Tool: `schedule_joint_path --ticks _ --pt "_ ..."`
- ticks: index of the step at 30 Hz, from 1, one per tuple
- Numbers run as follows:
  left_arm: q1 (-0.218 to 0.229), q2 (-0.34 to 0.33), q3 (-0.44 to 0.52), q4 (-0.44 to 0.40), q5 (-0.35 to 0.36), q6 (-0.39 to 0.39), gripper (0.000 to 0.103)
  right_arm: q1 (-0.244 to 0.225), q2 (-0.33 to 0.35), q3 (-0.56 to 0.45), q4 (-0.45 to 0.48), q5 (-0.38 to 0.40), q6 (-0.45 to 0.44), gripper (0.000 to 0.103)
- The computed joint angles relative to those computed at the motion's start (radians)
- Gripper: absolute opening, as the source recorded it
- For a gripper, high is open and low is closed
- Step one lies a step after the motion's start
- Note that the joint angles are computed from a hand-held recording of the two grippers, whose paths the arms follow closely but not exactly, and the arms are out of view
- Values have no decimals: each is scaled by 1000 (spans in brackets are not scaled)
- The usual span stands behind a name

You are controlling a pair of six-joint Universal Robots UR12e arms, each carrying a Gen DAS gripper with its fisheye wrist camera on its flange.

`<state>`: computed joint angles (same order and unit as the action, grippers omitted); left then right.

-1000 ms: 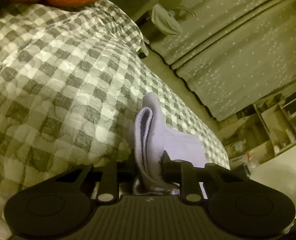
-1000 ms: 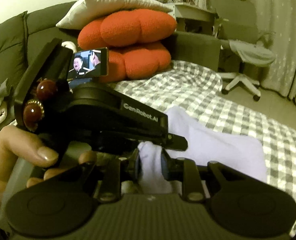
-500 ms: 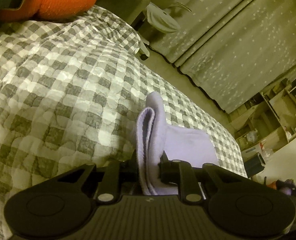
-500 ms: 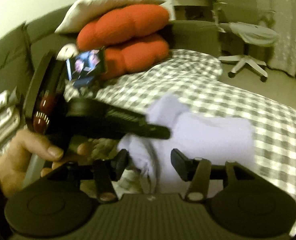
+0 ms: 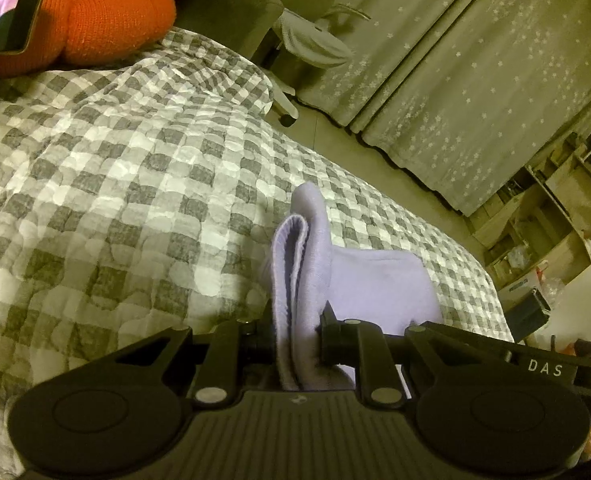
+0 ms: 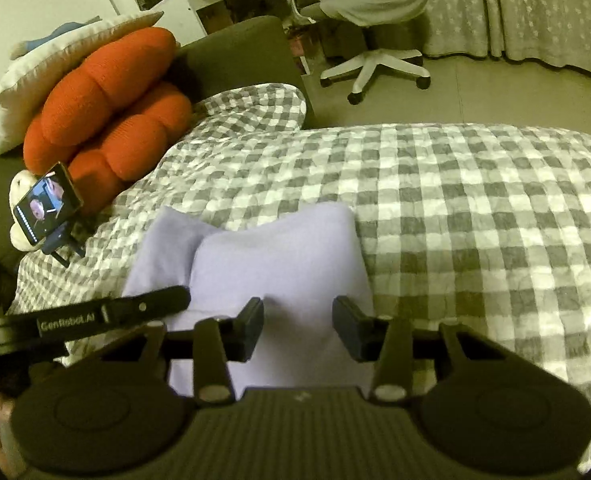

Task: Fold clothes
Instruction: 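Hold the folded lavender edge with the left gripper while the right gripper hovers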

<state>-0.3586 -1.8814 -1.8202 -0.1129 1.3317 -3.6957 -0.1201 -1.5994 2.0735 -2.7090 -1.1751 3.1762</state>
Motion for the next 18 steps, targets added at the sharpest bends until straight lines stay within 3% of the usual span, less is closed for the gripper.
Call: schedule_joint_path --ticks 4,9,18 --pt "-3 4 -3 -3 8 2 17 -3 7 0 -18 -8 0 41" --pt "-7 7 -3 -11 20 10 18 6 21 -10 -15 -97 16 44" --pt "-11 11 -2 -23 34 21 19 -7 19 -3 -26 -68 45 45"
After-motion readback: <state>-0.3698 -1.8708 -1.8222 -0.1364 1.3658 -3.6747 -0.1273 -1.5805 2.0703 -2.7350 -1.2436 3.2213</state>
